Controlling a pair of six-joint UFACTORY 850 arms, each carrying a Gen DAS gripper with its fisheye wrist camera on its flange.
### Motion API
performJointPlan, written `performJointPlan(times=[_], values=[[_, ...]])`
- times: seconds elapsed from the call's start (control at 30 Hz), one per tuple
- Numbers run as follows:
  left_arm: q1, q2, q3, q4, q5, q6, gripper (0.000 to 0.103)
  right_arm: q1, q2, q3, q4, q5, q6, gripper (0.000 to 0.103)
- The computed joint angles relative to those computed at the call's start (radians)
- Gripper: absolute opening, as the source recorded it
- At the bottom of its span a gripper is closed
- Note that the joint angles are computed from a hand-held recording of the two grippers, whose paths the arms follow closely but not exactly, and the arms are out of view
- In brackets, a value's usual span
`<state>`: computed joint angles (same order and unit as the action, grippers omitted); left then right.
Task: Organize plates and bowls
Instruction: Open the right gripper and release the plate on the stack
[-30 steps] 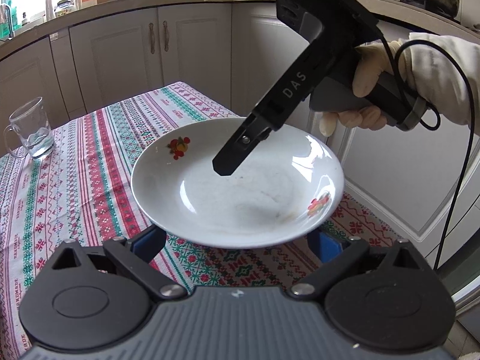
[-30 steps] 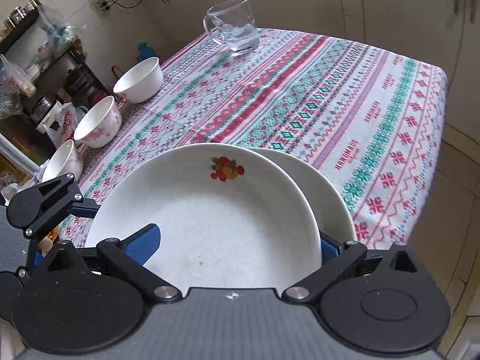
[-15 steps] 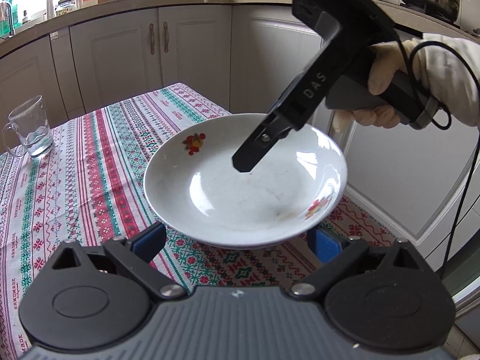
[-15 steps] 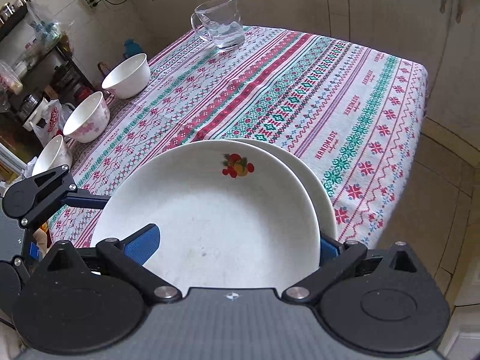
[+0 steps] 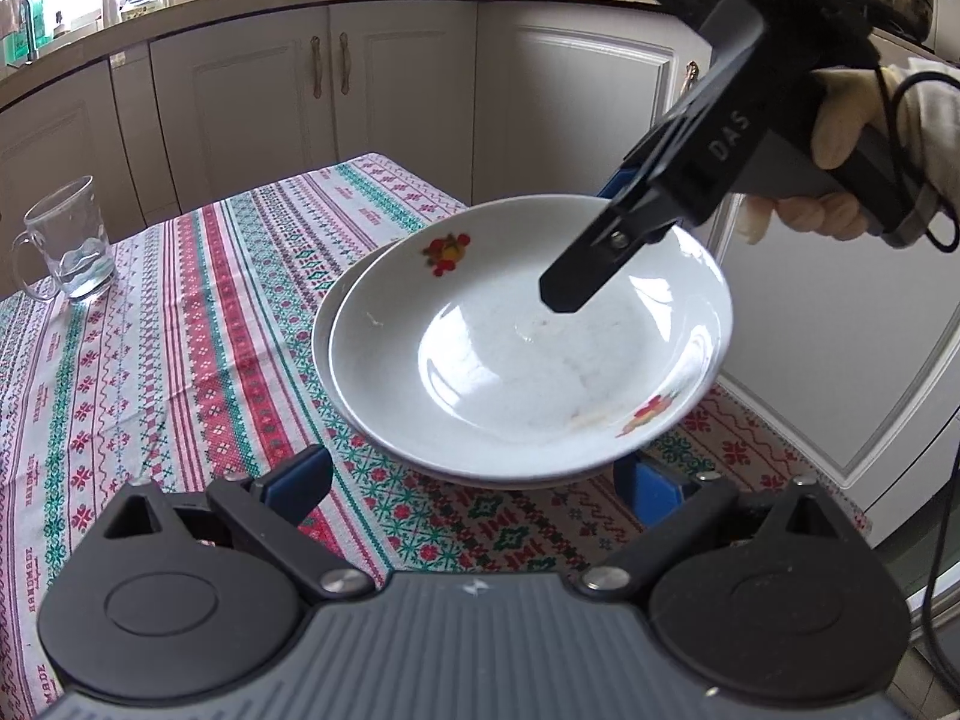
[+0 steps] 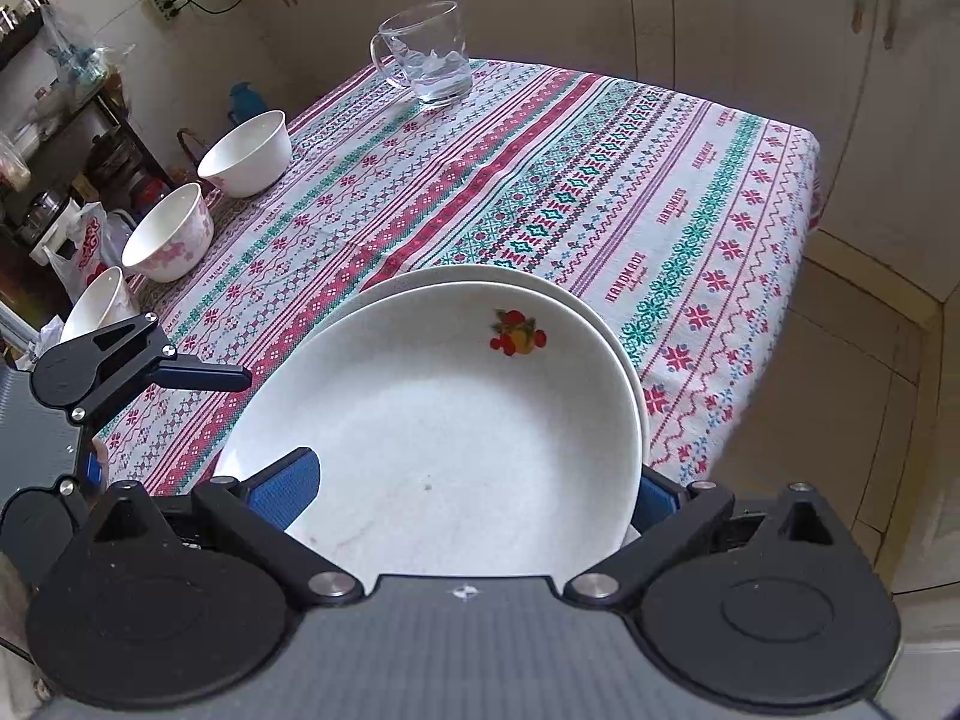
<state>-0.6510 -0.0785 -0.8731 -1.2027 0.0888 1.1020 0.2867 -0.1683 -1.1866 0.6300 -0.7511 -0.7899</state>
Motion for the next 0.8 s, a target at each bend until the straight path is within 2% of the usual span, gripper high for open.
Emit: performJointPlan(times=[0.17, 0.33, 0.5, 0.67, 0.8], values=[[-0.001, 0.002, 0.004, -0.024, 0.002, 0.022, 0.099, 0.008, 0.021, 0.015, -0.041, 0.019, 0.040, 0.103], [-0.002, 0.009, 0.012, 0.066, 0.001, -0.064, 0.100, 0.019, 0.038, 0.030, -0.114, 0.038, 0.116, 0.103], [-0.005, 0.015, 0.019, 0.086, -0.003, -0.077, 0.100, 0.028, 0.058, 0.058, -0.146, 0.056, 0.153, 0.103], [-0.006, 0.028, 0.031, 0.195, 0.003, -0.180, 0.100, 0.044, 0.088, 0.084, -0.182, 0.083, 0.187, 0.103], [-0.009, 0.055, 0.052, 0.402, 0.019, -0.382, 0.100, 0.080, 0.132, 0.115, -0.281, 0.155, 0.279, 0.103]])
